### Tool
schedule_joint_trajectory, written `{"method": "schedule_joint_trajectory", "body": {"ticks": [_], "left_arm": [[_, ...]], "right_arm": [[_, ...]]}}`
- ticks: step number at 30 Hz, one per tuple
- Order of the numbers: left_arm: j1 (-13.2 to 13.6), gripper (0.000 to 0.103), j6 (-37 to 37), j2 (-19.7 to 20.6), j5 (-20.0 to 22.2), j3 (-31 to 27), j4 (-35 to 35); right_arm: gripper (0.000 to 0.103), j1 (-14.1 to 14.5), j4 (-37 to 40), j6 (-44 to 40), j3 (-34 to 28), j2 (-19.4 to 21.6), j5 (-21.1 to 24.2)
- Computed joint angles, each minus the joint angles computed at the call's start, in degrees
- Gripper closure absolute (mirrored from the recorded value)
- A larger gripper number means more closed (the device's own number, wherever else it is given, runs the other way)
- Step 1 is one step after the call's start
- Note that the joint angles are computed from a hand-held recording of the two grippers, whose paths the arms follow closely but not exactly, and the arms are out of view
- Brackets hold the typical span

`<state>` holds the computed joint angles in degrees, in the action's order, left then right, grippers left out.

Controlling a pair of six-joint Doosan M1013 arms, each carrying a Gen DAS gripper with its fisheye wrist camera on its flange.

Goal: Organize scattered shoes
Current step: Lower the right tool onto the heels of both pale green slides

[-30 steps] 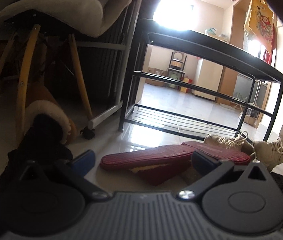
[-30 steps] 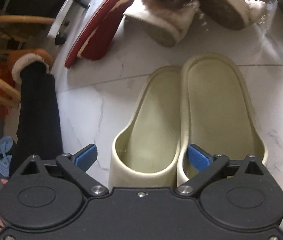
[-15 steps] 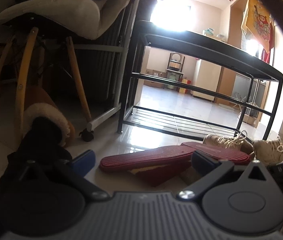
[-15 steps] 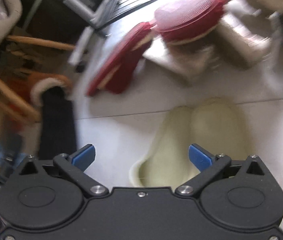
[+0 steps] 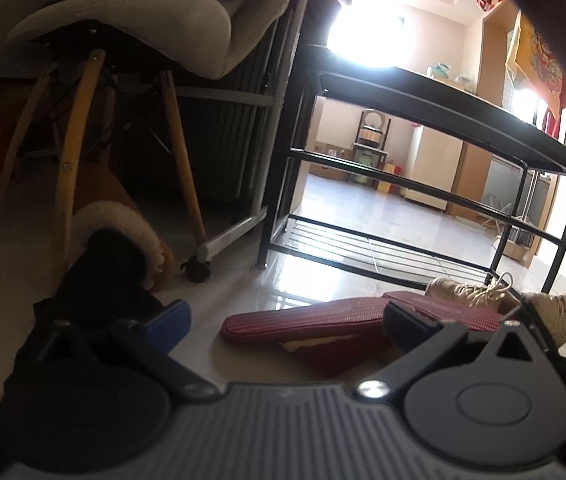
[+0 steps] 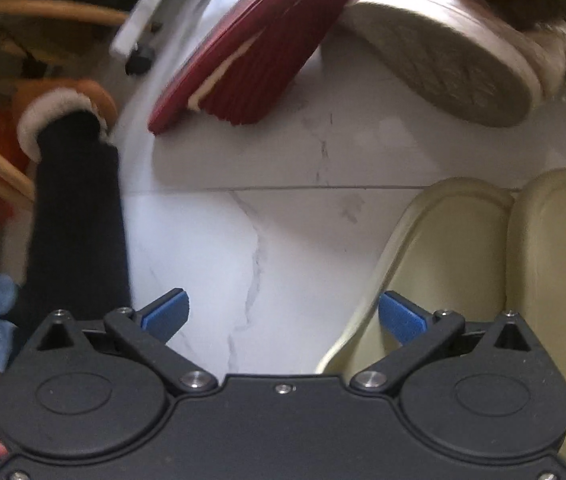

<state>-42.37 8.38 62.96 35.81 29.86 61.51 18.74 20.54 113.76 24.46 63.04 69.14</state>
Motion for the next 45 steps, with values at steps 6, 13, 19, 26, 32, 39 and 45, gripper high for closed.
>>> {"method": "schedule_joint_trajectory", "body": {"ticks": [6,13,19,26,32,39,45], "left_arm": [[-0.08,0.000,-0.84,-0.13,0.14,0.17,0.66],[-0.05,0.000,-1.46,-0.16,0.44,0.30,0.72],[-0.10,0.000,0.44,0.34,-0.02,-0.67,-0.56],[-0.19,0.000,1.92,0.63,-0.20,-1.13,-0.63],[-0.37,0.000,2.63,0.55,-0.32,-0.91,0.30],[-0.30,0.000,2.71,0.64,0.11,-1.18,-0.41],[-0.23,0.000,3.74,0.81,-0.14,-1.57,-1.65]], "right_arm": [[0.000,0.39,4.03,-4.49,-0.09,0.38,0.45],[0.000,0.29,-3.75,-5.85,6.39,-4.37,-4.31],[0.000,-1.81,-7.90,-4.00,13.06,-9.15,-1.55],[0.000,-3.71,-8.95,6.53,29.21,-16.96,-13.64],[0.000,-3.60,-9.60,11.85,32.99,-18.35,-18.36],[0.000,-2.98,-13.66,14.72,32.96,-19.04,-15.73],[0.000,-2.13,-10.82,16.46,35.57,-20.14,-17.81]]}}
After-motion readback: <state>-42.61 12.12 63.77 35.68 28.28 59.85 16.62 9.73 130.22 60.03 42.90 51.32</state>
